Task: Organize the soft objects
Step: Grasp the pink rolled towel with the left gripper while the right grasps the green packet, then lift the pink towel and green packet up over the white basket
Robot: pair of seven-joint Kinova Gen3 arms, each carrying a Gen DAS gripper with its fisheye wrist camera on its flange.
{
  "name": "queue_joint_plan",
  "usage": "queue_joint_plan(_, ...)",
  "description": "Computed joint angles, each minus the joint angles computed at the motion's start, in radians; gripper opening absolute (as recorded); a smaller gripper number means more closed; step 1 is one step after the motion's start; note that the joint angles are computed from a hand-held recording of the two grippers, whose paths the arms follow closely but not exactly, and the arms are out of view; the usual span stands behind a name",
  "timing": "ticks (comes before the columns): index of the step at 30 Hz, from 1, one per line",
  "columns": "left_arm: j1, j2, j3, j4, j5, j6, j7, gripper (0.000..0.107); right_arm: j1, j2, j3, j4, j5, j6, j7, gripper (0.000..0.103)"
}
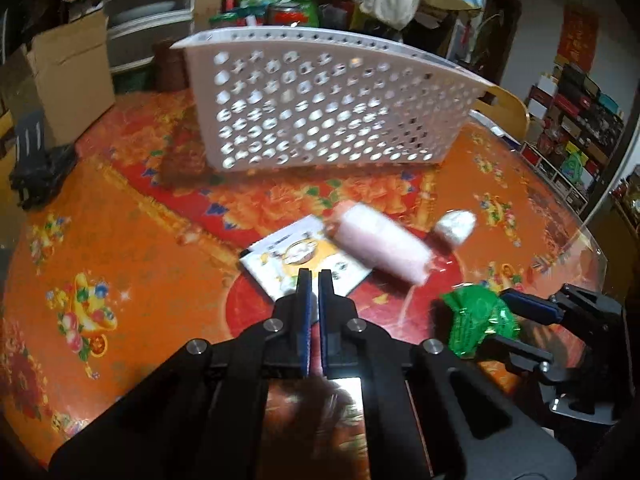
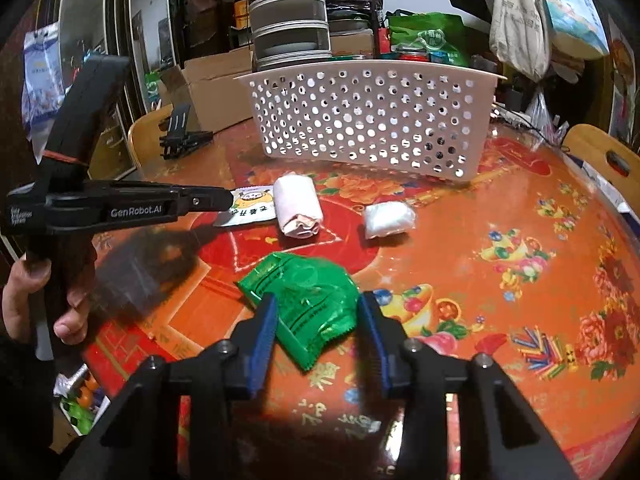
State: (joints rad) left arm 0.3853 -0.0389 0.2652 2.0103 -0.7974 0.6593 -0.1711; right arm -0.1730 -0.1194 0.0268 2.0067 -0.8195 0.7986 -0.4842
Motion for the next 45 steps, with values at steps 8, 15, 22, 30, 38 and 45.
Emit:
queue_joint_plan(8, 0.057, 0.078, 0.001, -0.119, -0.029, 0.041, -0.007, 0.083, 0.03, -0.008, 0.043, 0.005, -0.056, 0.047, 0.055, 0.033)
queue_joint_plan(15, 0.101, 0.203, -0.071, -0.261, 0.126, 0.113, -0.158, 0.084, 0.08, -0.003, 0.066, 0.003, -0.088, 0.09, 0.092, 0.033)
queue_joint_plan(22, 0.205, 0.265, -0.131, -0.314, 0.079, 0.194, -0.142, 0.042, 0.115, 0.002, 0.072, 0.0, -0.104, 0.117, 0.107, 0.033)
queue_joint_plan(30, 0.234, 0.191, -0.137, -0.217, -0.004, 0.142, -0.023, 0.038, 0.135, 0.003, 0.076, -0.011, -0.114, 0.137, 0.109, 0.033)
queue_joint_plan(38, 0.204, 0.09, -0.067, -0.123, -0.102, 0.133, 0.097, 0.036, 0.144, 0.002, 0.07, -0.032, -0.116, 0.158, 0.099, 0.033)
queue_joint_plan(45, 0.151, 0.016, 0.0, -0.064, -0.15, 0.132, 0.171, 0.034, 0.123, -0.016, 0.06, -0.055, -0.101, 0.141, 0.073, 0.032)
